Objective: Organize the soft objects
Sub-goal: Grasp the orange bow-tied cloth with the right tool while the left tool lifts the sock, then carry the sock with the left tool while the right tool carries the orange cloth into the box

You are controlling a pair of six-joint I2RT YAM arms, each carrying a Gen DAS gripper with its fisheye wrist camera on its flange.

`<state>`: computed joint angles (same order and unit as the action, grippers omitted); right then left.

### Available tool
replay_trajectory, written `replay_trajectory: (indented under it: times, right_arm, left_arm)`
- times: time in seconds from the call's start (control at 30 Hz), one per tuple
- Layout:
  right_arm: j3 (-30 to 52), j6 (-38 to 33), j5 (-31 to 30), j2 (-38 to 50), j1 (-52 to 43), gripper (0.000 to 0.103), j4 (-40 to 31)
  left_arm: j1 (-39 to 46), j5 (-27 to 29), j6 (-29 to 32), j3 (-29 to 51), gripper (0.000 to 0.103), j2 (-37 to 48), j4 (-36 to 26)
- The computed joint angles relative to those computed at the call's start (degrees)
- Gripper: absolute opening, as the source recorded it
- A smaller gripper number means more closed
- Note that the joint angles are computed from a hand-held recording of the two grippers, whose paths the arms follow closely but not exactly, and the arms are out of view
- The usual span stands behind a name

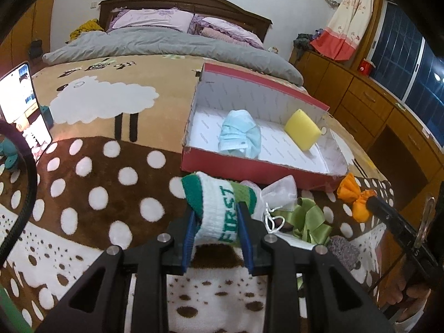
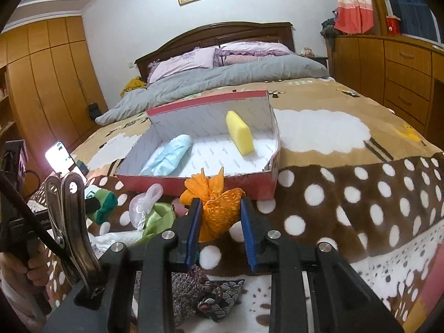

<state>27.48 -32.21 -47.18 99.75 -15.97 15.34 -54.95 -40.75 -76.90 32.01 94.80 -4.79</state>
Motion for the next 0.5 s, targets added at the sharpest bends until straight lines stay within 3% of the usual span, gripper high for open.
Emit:
replay_trajectory:
  times: [0.17,0.5]
  right_arm:
    - [0.03,-0.04,-0.4,-0.24,-0.1,0.029,0.07]
    - [0.68,0.89,-0.51,-1.56,1.07,0.029,0.57]
  left_arm:
    - [-0.02,-0.6,0.07,0.51,0.029,-0.9,-1.26]
    - [2.77,-1.18,5.76,2.73,0.029,-2.33,-2.02]
